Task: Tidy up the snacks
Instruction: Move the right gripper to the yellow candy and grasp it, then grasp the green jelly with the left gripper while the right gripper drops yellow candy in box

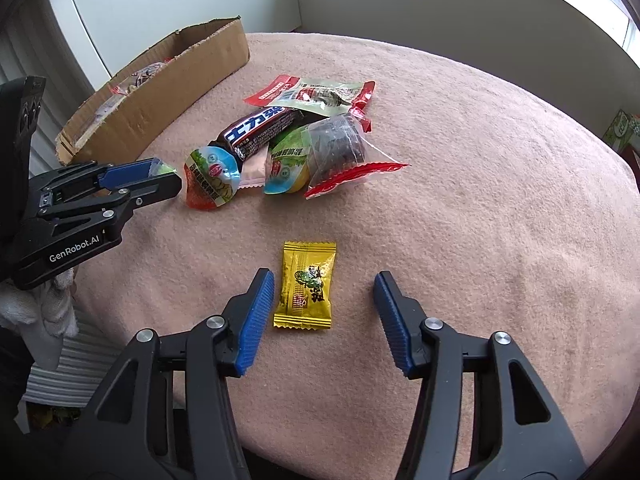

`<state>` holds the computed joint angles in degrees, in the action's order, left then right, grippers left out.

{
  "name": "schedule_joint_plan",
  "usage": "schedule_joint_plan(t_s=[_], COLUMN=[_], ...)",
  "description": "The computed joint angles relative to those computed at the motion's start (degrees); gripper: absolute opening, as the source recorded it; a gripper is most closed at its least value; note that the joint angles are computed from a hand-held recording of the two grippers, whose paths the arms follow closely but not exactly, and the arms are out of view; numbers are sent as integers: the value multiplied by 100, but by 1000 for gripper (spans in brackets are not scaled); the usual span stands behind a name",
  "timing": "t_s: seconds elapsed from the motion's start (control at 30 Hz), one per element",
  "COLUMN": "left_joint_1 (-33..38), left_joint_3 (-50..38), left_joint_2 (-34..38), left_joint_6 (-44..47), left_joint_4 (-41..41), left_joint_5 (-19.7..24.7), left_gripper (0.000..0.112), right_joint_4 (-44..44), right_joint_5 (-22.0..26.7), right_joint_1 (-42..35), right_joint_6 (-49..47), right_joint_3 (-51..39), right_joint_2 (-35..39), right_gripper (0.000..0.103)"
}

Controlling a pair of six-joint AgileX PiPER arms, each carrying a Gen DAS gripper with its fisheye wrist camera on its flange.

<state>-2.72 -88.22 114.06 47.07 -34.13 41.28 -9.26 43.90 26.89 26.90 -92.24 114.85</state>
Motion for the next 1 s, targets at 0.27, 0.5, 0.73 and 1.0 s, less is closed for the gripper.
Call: schedule_joint_plan(t_s=[0.27, 0.5, 0.73, 1.0], left_joint_1=[-99, 10, 427, 1016], left_joint_3=[-36, 178, 296, 211], left_joint_2=[46, -95, -308, -636], left_joint_6=[-26, 233, 794, 1300], left_joint_4=[42, -214, -727, -1291], left_joint_5=[-110, -72, 332, 913], left_gripper=[21, 21, 21, 21], right_joint_4=[-125, -51, -147, -50], right_joint_5=[173, 28, 15, 452], right_joint_1=[44, 23, 81, 263], right_joint_6=[30, 132, 257, 4], right_joint_3=[-227, 29, 40, -1307], right_joint_2=[112, -99, -408, -95], right_gripper=[26, 26, 26, 26])
